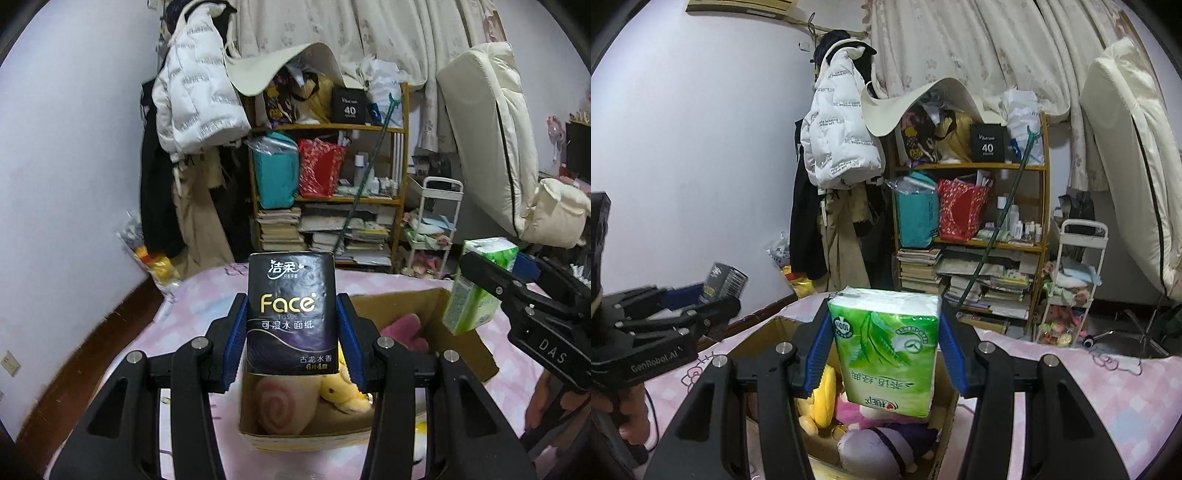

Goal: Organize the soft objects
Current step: 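Lower both tissue packs into the box and open both tools, then move both tools down toward the clear bag and white fluffy plush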

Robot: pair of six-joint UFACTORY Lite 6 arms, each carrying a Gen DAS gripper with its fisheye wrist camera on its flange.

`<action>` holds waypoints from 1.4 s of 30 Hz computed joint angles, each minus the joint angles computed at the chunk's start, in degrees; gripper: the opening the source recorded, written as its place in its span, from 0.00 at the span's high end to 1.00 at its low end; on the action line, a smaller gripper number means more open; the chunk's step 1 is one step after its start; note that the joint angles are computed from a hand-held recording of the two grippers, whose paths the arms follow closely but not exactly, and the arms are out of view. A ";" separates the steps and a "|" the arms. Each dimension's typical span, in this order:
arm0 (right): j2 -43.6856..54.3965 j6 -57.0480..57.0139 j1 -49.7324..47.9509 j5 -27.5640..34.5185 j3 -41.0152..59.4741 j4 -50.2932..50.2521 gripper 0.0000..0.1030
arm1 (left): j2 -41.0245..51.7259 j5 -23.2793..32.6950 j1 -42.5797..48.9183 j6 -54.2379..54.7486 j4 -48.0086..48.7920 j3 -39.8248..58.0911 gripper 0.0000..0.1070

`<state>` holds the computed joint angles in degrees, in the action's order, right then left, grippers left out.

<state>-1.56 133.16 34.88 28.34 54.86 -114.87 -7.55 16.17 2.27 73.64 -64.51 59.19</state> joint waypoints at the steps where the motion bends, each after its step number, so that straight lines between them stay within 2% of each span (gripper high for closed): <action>1: 0.08 2.18 -0.66 -1.08 -0.20 -1.72 0.45 | 0.65 0.24 -0.14 -0.11 -0.04 0.10 0.58; 4: 0.99 6.43 -2.07 -2.94 -0.47 -5.14 0.45 | 2.18 -0.04 -0.96 -1.65 1.70 -0.19 0.58; 15: 2.48 3.30 -2.79 -3.66 -0.49 -3.40 0.45 | 3.55 -2.23 -4.03 -6.77 8.90 -1.63 0.57; 17: 2.78 2.66 -3.27 -4.83 0.06 -2.82 0.45 | 3.67 -3.24 -4.77 -10.44 12.51 -1.72 0.52; 18: 2.96 2.51 -3.61 -5.75 0.28 -2.67 0.44 | 3.33 -3.78 -5.05 -11.29 13.06 -2.14 0.46; 21: 3.59 0.00 -4.18 -8.35 1.05 -0.76 0.44 | 2.19 -3.91 -4.72 -8.40 9.44 -3.25 0.32; 25: 4.37 -3.23 -4.17 -9.38 1.54 2.55 0.43 | 0.98 -4.53 -4.58 -10.29 11.43 -4.01 0.26; 27: 4.37 -2.88 -4.51 -10.24 1.66 2.61 0.35 | -0.14 -4.77 -4.23 -10.47 11.71 -4.71 0.21; 31: 3.15 -1.20 -4.19 -9.28 0.52 1.14 0.30 | -1.95 -3.69 -2.80 -10.24 11.50 -5.25 0.17; 33: 2.81 -3.75 -3.68 -8.38 0.41 3.67 0.19 | -2.72 -3.48 -2.39 -11.75 13.32 -5.37 0.17; 38: 2.01 -9.12 -2.72 -8.38 0.07 10.02 0.12 | -4.58 -3.01 -1.11 -15.80 18.39 -6.10 0.16; 42: 0.31 -12.94 -1.39 -7.26 -1.10 14.71 0.10 | -5.28 0.06 0.91 -18.66 20.78 -5.50 0.15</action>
